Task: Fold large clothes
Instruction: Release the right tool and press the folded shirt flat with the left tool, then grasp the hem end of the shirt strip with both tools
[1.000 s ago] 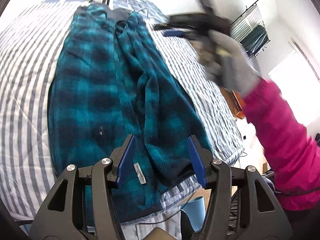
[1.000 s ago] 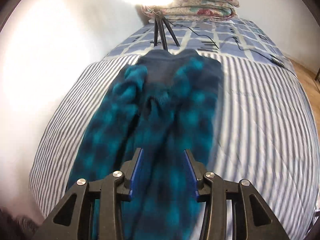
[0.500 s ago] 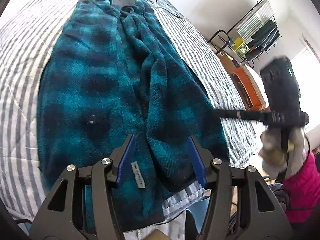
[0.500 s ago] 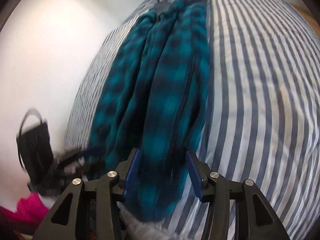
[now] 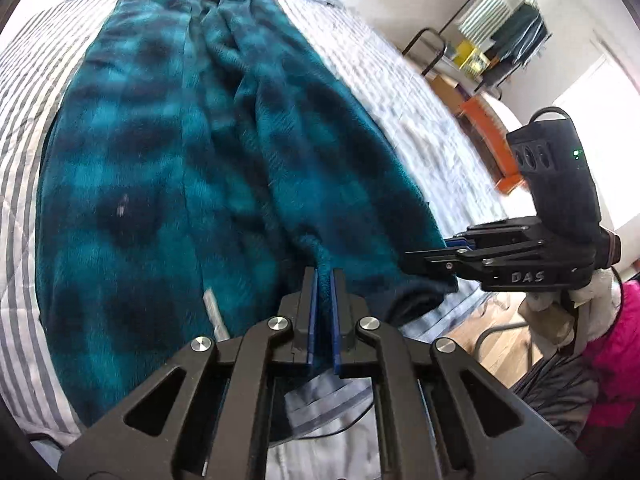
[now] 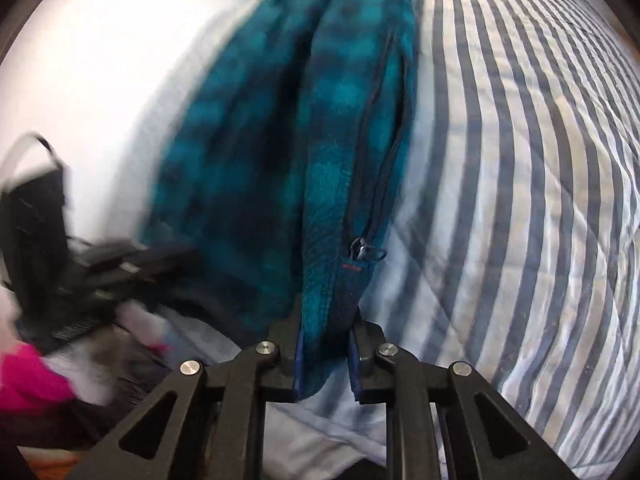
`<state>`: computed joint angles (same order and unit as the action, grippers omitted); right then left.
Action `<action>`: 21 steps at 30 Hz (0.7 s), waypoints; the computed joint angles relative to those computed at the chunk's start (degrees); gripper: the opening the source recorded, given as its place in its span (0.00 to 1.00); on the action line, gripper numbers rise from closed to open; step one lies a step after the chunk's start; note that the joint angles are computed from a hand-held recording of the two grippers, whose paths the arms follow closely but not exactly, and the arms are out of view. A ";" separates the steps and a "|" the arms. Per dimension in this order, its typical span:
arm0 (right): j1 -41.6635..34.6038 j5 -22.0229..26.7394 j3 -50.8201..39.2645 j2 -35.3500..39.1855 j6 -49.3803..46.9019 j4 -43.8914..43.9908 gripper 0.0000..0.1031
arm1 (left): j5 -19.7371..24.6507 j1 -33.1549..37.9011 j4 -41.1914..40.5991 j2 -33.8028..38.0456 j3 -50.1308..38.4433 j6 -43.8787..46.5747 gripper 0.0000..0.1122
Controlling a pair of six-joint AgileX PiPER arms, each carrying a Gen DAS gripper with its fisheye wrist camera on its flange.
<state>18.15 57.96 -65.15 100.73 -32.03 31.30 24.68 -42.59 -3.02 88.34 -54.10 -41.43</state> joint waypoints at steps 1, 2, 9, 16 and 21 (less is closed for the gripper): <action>0.41 -0.36 0.01 -0.17 0.02 -0.14 0.17 | -0.04 -0.17 0.46 0.17 0.58 -0.81 0.03; 1.16 -0.34 -0.54 -0.60 0.79 -1.22 0.22 | -0.68 -0.17 0.36 -0.39 1.50 -1.11 0.03; 4.71 -5.29 -1.20 -11.54 0.71 -6.14 0.32 | -1.36 0.16 1.70 -11.06 6.29 -1.49 0.10; 9.96 -12.67 -10.79 -4.13 5.41 -6.68 0.23 | 3.41 5.99 10.15 -21.41 10.53 -7.74 0.39; 15.48 -16.14 -22.88 10.02 17.23 -14.89 0.18 | 4.30 13.92 4.89 -26.62 13.67 -3.16 0.39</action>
<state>33.63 41.82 -88.03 110.75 -14.80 16.40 28.97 -28.66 1.87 61.72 -40.43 -44.59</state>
